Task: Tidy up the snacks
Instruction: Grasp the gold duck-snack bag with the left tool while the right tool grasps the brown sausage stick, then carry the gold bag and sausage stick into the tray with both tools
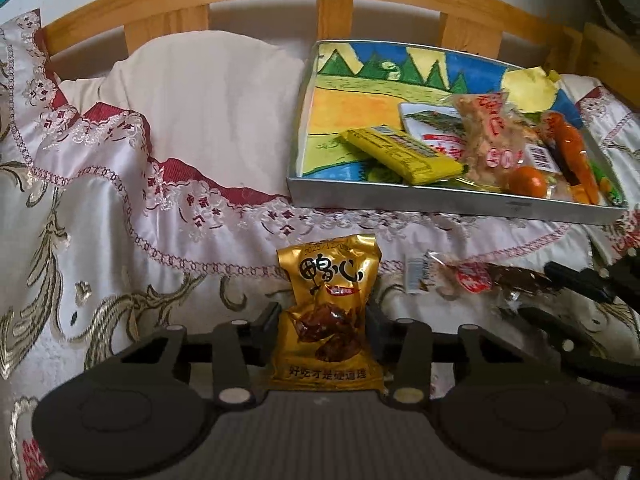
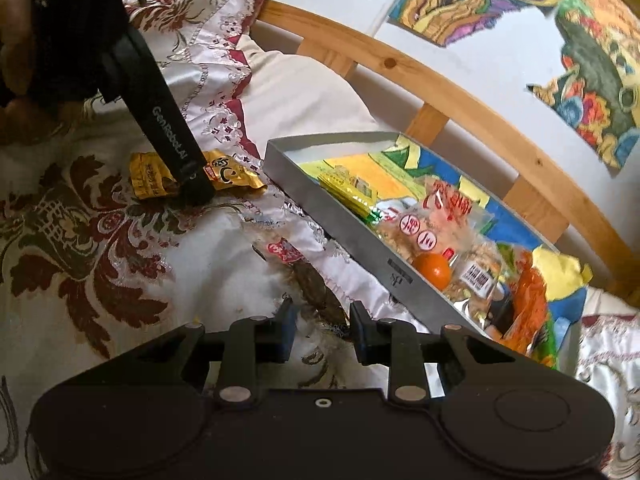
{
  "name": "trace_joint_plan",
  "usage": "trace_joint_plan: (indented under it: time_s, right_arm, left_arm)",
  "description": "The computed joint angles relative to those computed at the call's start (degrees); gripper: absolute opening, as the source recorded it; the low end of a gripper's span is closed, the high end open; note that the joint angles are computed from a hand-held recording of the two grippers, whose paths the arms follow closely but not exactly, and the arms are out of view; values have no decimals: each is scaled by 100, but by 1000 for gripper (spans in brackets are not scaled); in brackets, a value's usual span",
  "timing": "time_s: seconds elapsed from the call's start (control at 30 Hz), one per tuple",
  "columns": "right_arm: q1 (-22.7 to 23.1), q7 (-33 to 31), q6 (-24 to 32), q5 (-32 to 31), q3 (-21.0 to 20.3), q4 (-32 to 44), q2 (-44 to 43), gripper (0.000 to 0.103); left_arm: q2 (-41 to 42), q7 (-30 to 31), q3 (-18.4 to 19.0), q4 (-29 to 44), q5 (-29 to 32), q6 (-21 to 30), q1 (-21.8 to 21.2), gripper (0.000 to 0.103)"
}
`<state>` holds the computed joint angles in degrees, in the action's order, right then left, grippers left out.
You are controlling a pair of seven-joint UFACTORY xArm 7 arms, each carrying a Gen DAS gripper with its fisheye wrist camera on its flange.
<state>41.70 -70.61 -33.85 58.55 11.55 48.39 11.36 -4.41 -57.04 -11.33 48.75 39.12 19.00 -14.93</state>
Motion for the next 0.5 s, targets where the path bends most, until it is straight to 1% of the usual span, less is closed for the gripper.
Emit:
trace_joint_plan:
  time_s: [0.1, 0.2, 0.23, 0.27, 0.33, 0.4, 0.5]
  right_arm:
    - [43, -64, -286, -160, 18, -71, 42, 30]
    - [61, -106, -614, -389, 48, -160, 91, 30]
    - [60, -110, -713, -470, 56, -186, 111, 20]
    - [77, -188, -787, -462, 54, -163, 148, 2]
    - [95, -270, -930, -430, 62, -135, 196, 3]
    - [64, -300, -862, -380, 71, -115, 175, 3]
    - [53, -354, -846, -342, 80, -95, 182, 2]
  left_arm:
    - [-147, -186, -70, -128, 150, -50, 7, 48]
    - [-260, -639, -221, -198, 693, -60, 94, 48]
    - [-298, -846, -280, -216, 922, -51, 127, 48]
    - [-330, -988, -311, -233, 1054, -49, 144, 48]
    - [-366, -1054, -298, -272, 1000, -110, 133, 48]
    - [-360, -972, -280, -279, 793, -106, 110, 48]
    - [-358, -1007, -297, -289, 753, -76, 127, 48]
